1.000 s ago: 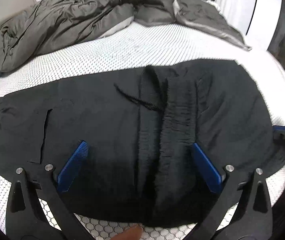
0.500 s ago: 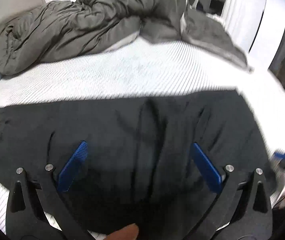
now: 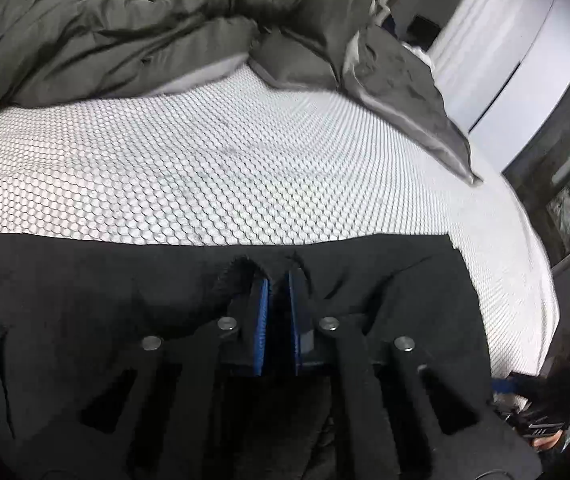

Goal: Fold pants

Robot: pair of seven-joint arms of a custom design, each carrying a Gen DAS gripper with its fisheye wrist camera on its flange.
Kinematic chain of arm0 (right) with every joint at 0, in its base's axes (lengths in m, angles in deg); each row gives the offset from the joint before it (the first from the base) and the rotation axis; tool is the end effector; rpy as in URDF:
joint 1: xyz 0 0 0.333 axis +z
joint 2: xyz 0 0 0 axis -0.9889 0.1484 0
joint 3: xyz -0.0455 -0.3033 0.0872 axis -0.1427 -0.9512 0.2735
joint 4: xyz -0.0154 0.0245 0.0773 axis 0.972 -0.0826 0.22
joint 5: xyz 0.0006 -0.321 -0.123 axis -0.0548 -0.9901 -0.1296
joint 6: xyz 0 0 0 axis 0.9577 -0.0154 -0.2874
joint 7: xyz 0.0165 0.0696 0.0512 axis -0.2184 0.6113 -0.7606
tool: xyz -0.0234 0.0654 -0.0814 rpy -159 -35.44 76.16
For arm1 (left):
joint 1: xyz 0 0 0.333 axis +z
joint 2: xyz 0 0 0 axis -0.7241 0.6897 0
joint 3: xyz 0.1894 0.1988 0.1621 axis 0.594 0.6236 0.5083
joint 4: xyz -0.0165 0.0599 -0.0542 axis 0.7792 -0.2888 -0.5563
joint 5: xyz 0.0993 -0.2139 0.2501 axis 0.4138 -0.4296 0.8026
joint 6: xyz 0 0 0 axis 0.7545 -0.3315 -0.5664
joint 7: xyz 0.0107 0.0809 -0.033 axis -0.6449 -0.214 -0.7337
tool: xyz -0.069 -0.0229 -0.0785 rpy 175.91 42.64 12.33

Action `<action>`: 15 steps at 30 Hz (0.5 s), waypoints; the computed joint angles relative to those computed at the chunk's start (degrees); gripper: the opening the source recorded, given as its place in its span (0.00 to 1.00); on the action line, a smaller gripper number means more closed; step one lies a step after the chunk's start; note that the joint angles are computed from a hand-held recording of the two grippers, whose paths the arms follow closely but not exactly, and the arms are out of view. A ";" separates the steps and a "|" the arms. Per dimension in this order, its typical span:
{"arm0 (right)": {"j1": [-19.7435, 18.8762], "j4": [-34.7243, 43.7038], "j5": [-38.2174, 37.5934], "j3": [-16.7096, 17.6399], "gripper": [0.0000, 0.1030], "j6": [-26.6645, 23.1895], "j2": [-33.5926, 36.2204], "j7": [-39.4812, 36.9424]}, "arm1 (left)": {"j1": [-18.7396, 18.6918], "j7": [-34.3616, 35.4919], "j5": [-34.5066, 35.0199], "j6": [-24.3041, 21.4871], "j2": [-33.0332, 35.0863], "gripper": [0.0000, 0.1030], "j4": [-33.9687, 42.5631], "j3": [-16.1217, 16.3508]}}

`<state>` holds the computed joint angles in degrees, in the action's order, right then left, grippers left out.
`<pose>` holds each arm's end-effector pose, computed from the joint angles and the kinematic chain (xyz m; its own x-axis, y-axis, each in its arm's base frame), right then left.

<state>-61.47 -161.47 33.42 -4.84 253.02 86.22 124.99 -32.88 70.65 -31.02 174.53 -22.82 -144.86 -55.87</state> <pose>0.4660 0.2406 0.3638 -0.0521 -0.8933 -0.4465 -0.7993 0.3053 -0.5176 0.7134 0.0169 0.4233 -0.4109 -0.8396 0.3553 -0.8108 0.1584 -0.5634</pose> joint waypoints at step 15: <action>-20.13 -6.59 -26.16 14.06 0.49 9.77 -0.85 20.68 | -9.18 3.07 12.42 7.17 -4.87 0.84 -2.08 -3.74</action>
<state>-81.61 -168.06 7.26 9.22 262.79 85.37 145.68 -42.06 73.71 -18.60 181.70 -27.69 -146.94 -59.61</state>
